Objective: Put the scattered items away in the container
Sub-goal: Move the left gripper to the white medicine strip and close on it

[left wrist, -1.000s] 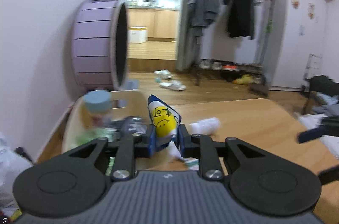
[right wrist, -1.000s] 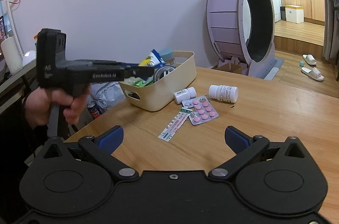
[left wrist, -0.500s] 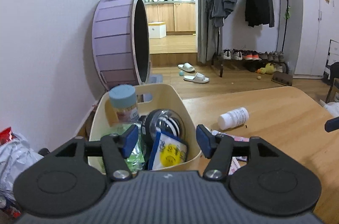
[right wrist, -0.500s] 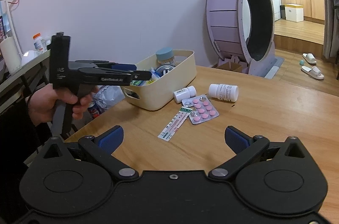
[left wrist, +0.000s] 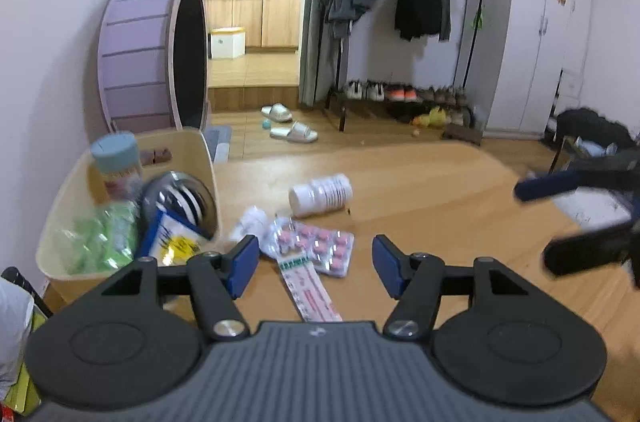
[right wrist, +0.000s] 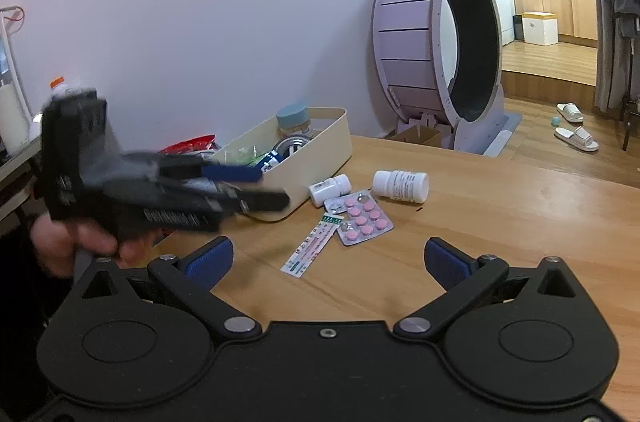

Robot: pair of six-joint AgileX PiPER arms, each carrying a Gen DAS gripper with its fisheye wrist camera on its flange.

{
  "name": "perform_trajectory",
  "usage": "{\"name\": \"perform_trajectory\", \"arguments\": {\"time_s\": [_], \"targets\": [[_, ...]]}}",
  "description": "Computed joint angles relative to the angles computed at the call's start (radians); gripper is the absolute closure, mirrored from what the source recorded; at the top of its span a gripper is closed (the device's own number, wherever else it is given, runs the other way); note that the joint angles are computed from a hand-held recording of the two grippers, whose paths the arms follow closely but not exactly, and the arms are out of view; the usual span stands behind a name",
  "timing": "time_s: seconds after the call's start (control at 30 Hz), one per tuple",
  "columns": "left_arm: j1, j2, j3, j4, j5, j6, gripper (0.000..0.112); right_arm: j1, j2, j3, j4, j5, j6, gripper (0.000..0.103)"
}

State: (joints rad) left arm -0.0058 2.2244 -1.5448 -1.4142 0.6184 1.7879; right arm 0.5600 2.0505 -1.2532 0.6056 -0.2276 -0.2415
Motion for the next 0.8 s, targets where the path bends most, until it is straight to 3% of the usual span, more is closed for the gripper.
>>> {"name": "perform_trajectory", "arguments": {"time_s": [0.17,0.4,0.53,0.63,0.67,0.7,0.8], "targets": [[-0.038,0.058,-0.042,0.07,-0.081,-0.064,0.056,-0.002,-0.002,0.002,-0.003,-0.002,-0.002,0.0],[-0.052,0.133,-0.167,0.197,-0.088,-0.267,0.065,-0.004,-0.007,0.007,-0.039,-0.008,0.028,0.0],[-0.07,0.144,-0.177,0.259,-0.123,-0.319,0.066,-0.007,-0.008,0.01,-0.057,-0.01,0.045,0.0],[-0.081,0.137,-0.153,0.227,-0.156,-0.27,0.066,-0.008,-0.01,0.014,-0.062,-0.011,0.049,0.0],[-0.083,0.134,-0.147,0.219,-0.162,-0.259,0.069,-0.008,-0.011,0.015,-0.065,-0.009,0.052,0.0],[-0.081,0.133,-0.144,0.2,-0.157,-0.234,0.082,-0.008,-0.011,0.016,-0.065,-0.009,0.051,0.0],[-0.075,0.133,-0.136,0.156,-0.14,-0.177,0.095,-0.006,-0.013,0.017,-0.056,-0.008,0.04,0.0]]}}
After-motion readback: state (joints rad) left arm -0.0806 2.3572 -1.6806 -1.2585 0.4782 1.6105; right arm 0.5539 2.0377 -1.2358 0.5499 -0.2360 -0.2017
